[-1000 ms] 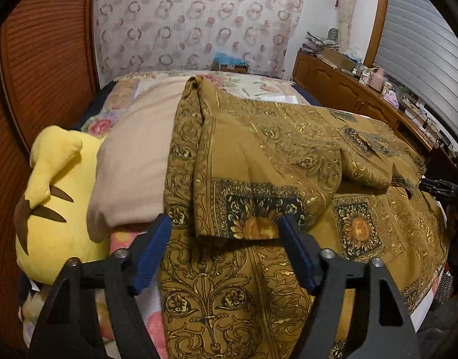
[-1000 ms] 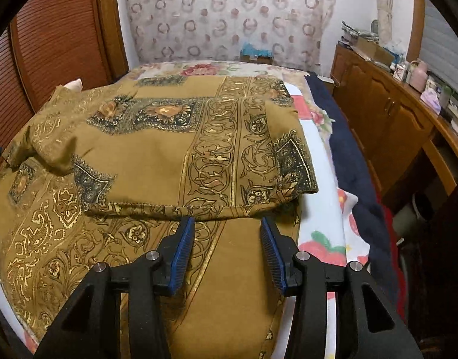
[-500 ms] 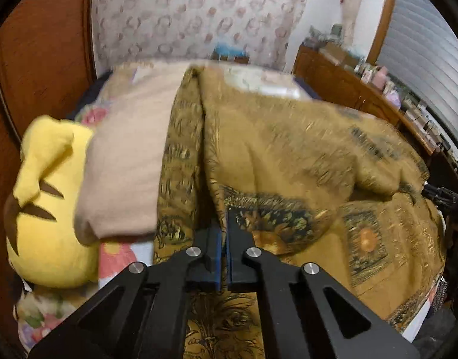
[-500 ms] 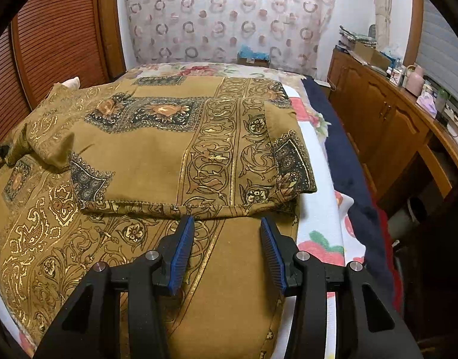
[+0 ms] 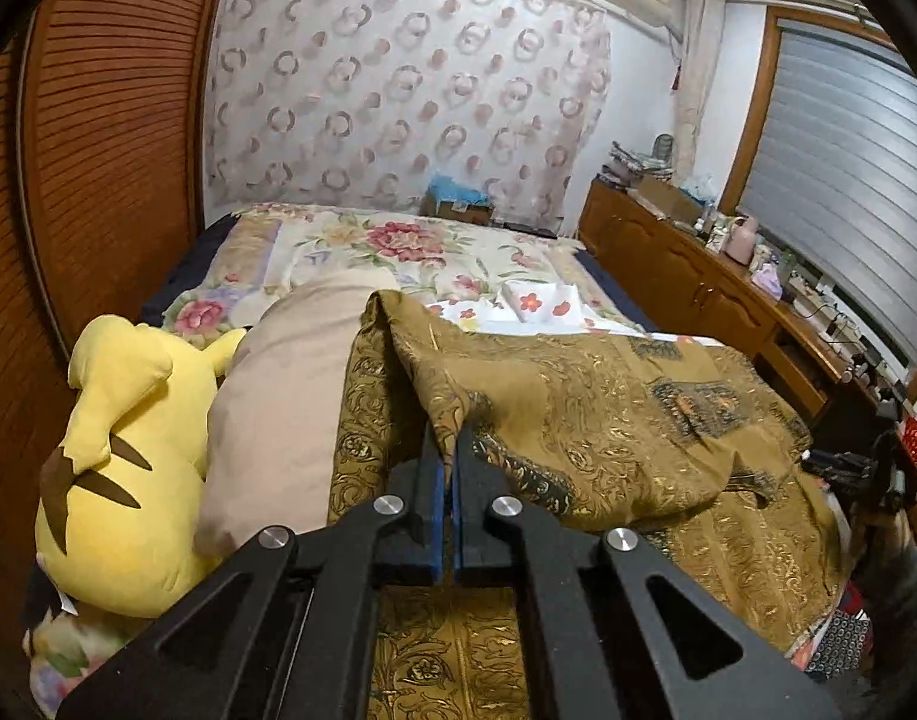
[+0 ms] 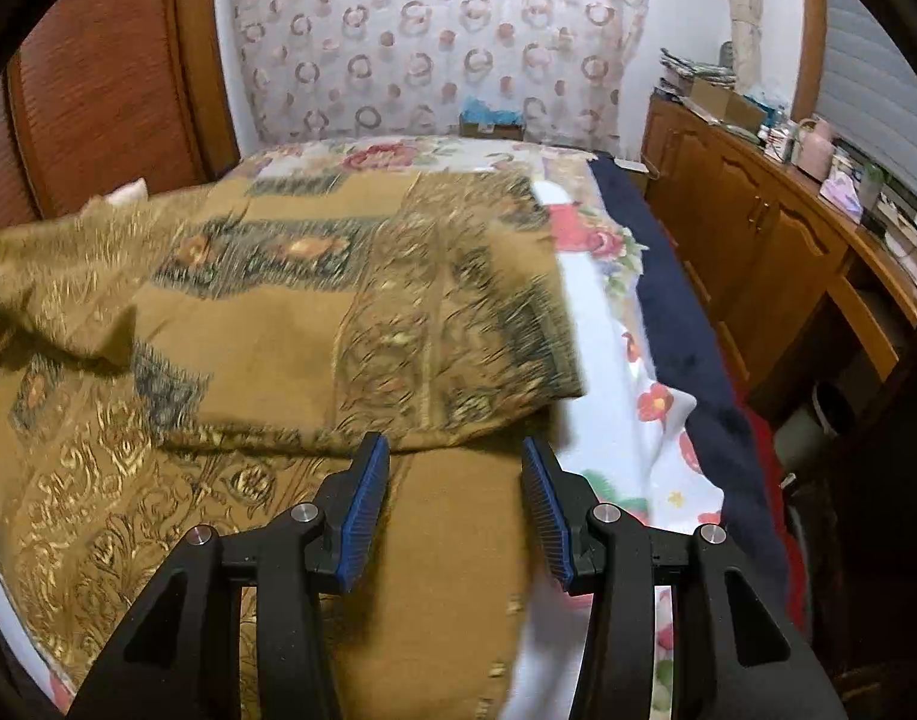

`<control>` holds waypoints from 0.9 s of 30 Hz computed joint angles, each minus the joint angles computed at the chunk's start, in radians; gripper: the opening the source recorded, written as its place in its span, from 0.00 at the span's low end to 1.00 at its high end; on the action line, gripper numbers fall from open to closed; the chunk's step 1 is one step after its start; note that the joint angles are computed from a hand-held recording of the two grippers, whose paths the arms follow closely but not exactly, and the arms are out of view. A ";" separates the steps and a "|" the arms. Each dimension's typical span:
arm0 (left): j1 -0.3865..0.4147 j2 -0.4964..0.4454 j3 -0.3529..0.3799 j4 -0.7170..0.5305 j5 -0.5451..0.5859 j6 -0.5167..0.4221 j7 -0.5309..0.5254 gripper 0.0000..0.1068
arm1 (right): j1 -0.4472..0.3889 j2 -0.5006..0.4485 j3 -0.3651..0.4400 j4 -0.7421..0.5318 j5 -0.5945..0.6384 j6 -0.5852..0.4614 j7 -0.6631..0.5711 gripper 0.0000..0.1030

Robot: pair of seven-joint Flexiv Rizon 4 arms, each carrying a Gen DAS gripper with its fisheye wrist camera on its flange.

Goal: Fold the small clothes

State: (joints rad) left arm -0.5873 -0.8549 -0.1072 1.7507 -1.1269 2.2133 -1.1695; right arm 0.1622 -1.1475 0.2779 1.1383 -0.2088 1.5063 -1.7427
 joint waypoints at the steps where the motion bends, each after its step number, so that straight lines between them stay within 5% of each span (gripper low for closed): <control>1: -0.003 -0.006 0.001 -0.006 -0.012 -0.002 0.007 0.02 | -0.009 -0.002 0.012 -0.009 0.002 -0.006 -0.002 0.46; 11: -0.018 -0.056 0.001 -0.047 -0.109 -0.055 0.054 0.02 | 0.023 -0.103 -0.002 -0.255 0.034 -0.185 0.004 0.46; 14: -0.004 -0.070 -0.019 -0.049 -0.111 -0.056 0.067 0.02 | 0.014 -0.135 0.065 -0.338 0.072 -0.269 -0.074 0.10; 27: 0.048 0.051 0.002 0.124 0.223 0.050 -0.258 0.02 | -0.221 0.155 0.413 0.031 0.390 -0.143 -0.511 0.03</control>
